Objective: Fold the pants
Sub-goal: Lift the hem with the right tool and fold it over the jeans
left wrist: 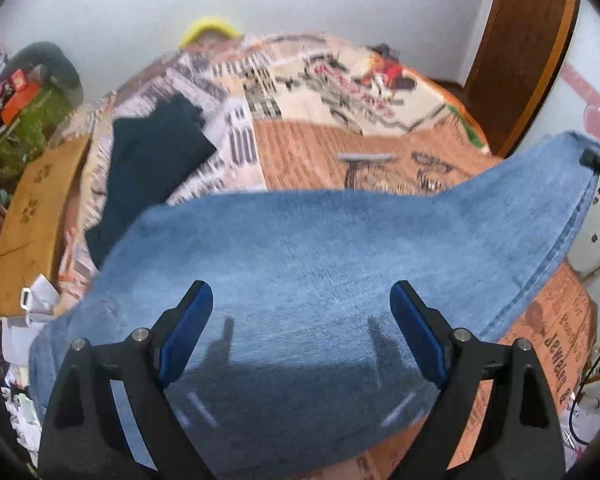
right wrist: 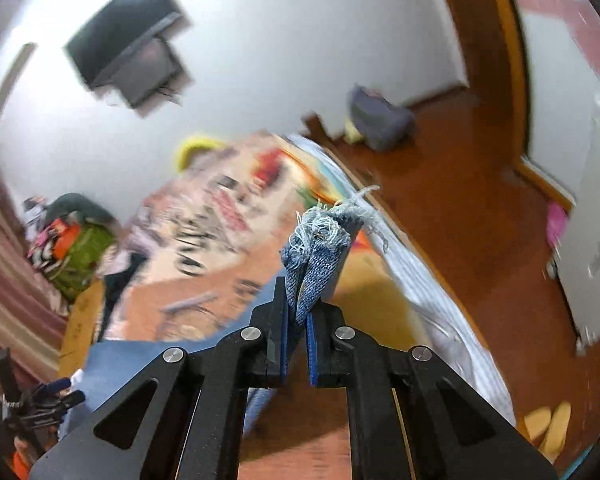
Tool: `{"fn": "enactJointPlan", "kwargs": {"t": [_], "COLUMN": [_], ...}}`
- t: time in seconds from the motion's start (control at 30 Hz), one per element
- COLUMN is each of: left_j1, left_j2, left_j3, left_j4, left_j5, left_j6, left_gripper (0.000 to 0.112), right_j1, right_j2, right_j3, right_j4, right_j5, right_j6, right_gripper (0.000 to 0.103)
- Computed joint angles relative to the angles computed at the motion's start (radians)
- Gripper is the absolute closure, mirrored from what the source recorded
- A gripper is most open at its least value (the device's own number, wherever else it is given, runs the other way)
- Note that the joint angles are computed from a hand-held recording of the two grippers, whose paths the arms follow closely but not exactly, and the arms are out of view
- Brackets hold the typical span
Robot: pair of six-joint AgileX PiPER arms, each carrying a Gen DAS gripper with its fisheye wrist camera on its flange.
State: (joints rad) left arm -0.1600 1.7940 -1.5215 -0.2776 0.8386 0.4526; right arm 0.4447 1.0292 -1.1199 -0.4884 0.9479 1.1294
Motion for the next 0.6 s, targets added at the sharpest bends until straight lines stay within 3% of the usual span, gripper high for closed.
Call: {"fn": "enactJointPlan", "kwargs": {"t": [0.1, 0.23, 0.6], "left_j1": [0.039, 0.102, 0.309], "left_j2": [-0.063, -0.131, -0.194], "left_j3": [0.036, 0.078, 0.119], "left_j4": [-0.038, -0.116, -0.29], "left_j5": [-0.034, -0.056, -0.016], "left_j6": [0.053, 0.137, 0.306], "left_gripper": [0.019, 0.017, 0.016], "right_j1": [0.128, 0.215, 0.326], "right_j2": [0.072, 0.201, 0.602], "right_j3": [-0.112, -0.267, -0.564], "right_j4": [-0.103, -0.139, 0.05], "right_j5": [0.023, -0.013, -0.17], "right_j6": [0.049, 0.031, -0.149], "right_gripper": [0.097, 0.097, 0.097]}}
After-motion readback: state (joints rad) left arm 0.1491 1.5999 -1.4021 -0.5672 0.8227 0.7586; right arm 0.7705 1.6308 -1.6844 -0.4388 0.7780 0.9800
